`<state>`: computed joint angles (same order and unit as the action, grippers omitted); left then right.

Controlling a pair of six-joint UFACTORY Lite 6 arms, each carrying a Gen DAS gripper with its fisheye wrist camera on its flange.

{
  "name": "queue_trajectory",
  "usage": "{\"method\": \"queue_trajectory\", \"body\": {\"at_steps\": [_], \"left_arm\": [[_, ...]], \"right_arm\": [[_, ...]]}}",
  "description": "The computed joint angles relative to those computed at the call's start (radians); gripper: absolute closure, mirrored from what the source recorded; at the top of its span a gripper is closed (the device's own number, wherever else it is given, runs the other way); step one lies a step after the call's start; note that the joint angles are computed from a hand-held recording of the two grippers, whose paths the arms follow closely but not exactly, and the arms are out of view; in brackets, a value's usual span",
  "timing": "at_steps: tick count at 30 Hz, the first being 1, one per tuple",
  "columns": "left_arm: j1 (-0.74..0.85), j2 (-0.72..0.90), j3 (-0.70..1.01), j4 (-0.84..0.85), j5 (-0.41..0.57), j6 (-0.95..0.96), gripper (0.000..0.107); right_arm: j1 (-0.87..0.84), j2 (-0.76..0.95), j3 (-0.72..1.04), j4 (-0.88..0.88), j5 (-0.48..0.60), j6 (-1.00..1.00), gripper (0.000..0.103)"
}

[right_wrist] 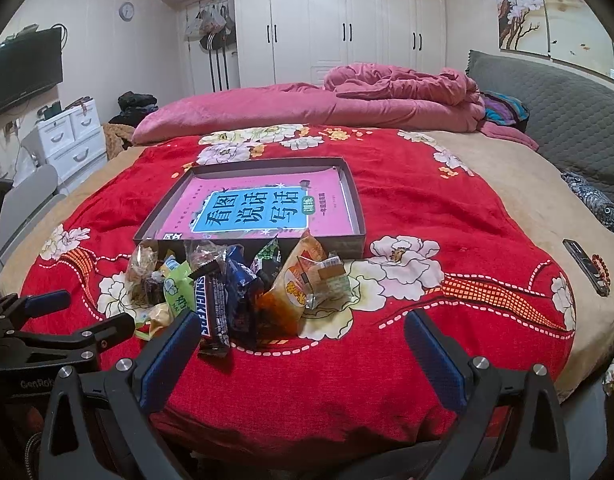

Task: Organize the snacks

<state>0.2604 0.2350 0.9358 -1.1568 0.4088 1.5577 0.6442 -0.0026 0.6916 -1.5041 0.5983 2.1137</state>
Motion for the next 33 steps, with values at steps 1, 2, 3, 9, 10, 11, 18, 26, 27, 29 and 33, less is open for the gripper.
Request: {"method": "queue_trajectory", "body": {"at_steps": [1,2,3,9,10,11,18,26,27,29,33], "left_arm": [[0.001,0.004,0.000,-0.027,-0.002,0.026,0.006],[0.002,0.009,0.000,-0.044,-0.005,0.043,0.006],[0.004,0.015,0.004,-0.041,-0.005,0.040,0.006],[0.022,0.082,0.061,0.006,0.017,-0.003,0.006],[0.020,0.097,0.077,0.048,0.019,-0.043,0.006],[0.019,0.114,0.093,0.076,0.025,-0.071,0.006],[-0.013,0.221,0.189,0.217,0.046,-0.175,0.006],[-0.040,0.301,0.270,0.277,0.071,-0.208,0.018],[-0.040,0.312,0.284,0.285,0.085,-0.214,0.027],[-0.047,0.333,0.306,0.304,0.097,-0.228,0.032],[-0.054,0.345,0.320,0.289,0.104,-0.195,0.033]], "right_arm": [[-0.001,0.002,0.002,-0.004,-0.002,0.002,0.001],[0.000,0.007,0.005,-0.008,-0.003,0.004,0.001],[0.000,0.011,0.008,-0.010,-0.005,0.003,0.001],[0.006,0.039,0.026,-0.035,-0.023,0.016,0.001],[0.008,0.046,0.031,-0.037,-0.028,0.015,0.001],[0.008,0.049,0.034,-0.038,-0.032,0.014,0.001],[0.002,0.106,0.070,-0.042,-0.097,0.003,0.001],[-0.014,0.175,0.119,-0.027,-0.172,-0.032,0.002],[-0.016,0.186,0.127,-0.030,-0.182,-0.033,0.005],[-0.022,0.207,0.143,-0.041,-0.199,-0.030,0.010],[-0.046,0.249,0.174,-0.011,-0.241,-0.067,0.020]]}}
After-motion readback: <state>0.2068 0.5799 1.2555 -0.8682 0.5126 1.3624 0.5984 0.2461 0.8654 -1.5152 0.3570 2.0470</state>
